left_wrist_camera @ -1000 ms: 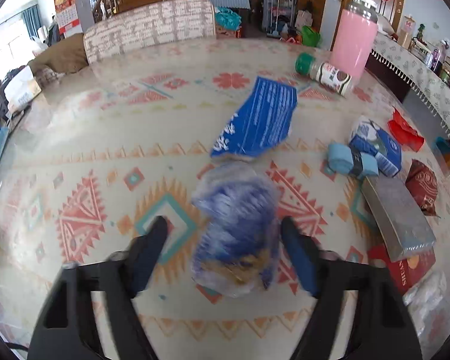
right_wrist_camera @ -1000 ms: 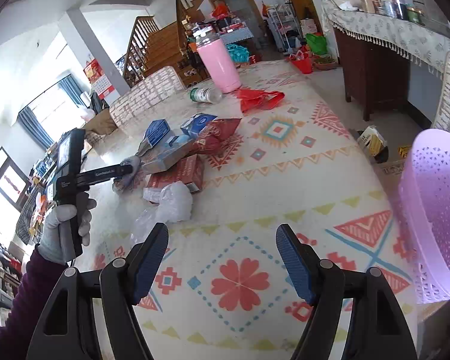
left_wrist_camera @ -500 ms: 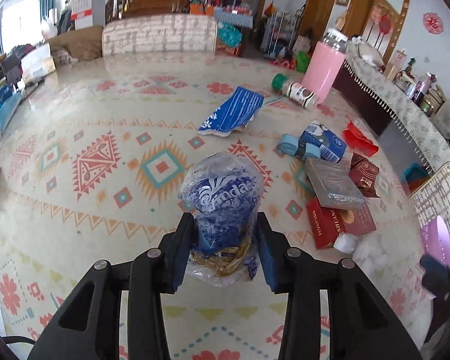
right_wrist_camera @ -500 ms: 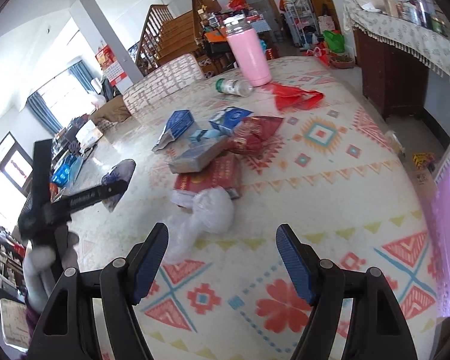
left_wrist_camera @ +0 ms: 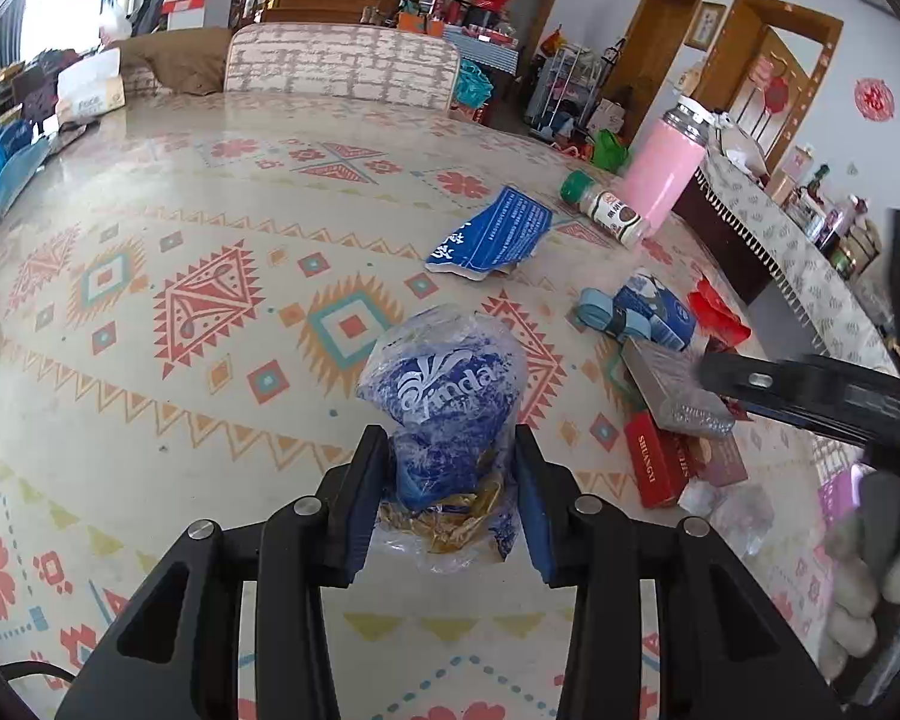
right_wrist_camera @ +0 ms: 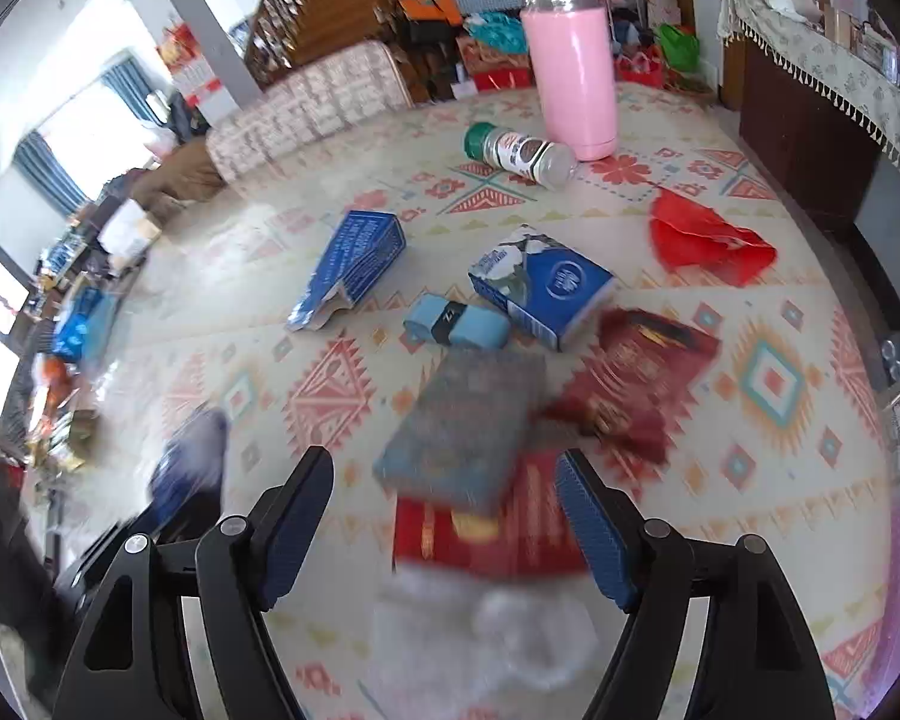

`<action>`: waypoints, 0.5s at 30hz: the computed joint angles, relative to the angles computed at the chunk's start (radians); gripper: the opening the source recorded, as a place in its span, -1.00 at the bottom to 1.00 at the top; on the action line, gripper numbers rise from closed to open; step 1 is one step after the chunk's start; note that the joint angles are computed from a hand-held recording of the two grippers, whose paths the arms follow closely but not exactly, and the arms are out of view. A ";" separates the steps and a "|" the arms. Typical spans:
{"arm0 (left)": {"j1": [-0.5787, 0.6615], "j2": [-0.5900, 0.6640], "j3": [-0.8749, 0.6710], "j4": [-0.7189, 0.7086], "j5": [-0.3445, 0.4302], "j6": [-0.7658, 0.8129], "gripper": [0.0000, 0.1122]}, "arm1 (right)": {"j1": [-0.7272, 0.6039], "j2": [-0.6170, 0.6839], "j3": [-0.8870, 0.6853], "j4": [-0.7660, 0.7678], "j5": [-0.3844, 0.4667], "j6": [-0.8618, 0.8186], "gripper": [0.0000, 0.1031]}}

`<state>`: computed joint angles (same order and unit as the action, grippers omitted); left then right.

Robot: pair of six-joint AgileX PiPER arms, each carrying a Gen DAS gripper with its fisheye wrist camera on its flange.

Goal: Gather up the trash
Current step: 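Grasp the grey card pack with the right gripper while the left holds the blue bag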

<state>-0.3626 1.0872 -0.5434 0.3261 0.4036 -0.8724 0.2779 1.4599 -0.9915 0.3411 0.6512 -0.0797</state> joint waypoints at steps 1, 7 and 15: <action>0.011 0.001 0.000 -0.023 -0.002 0.022 -0.29 | 0.020 0.036 -0.034 -0.048 0.009 0.050 0.56; 0.011 0.004 0.007 -0.001 -0.007 -0.008 -0.29 | 0.127 0.207 -0.180 -0.318 0.051 0.342 0.56; 0.044 0.017 0.018 -0.102 -0.043 0.087 -0.29 | 0.206 0.237 -0.213 -0.530 0.096 0.533 0.13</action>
<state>-0.3190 1.1038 -0.5258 0.2238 0.3609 -0.7852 0.4835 1.6964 -1.2046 -0.1892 0.7477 0.4535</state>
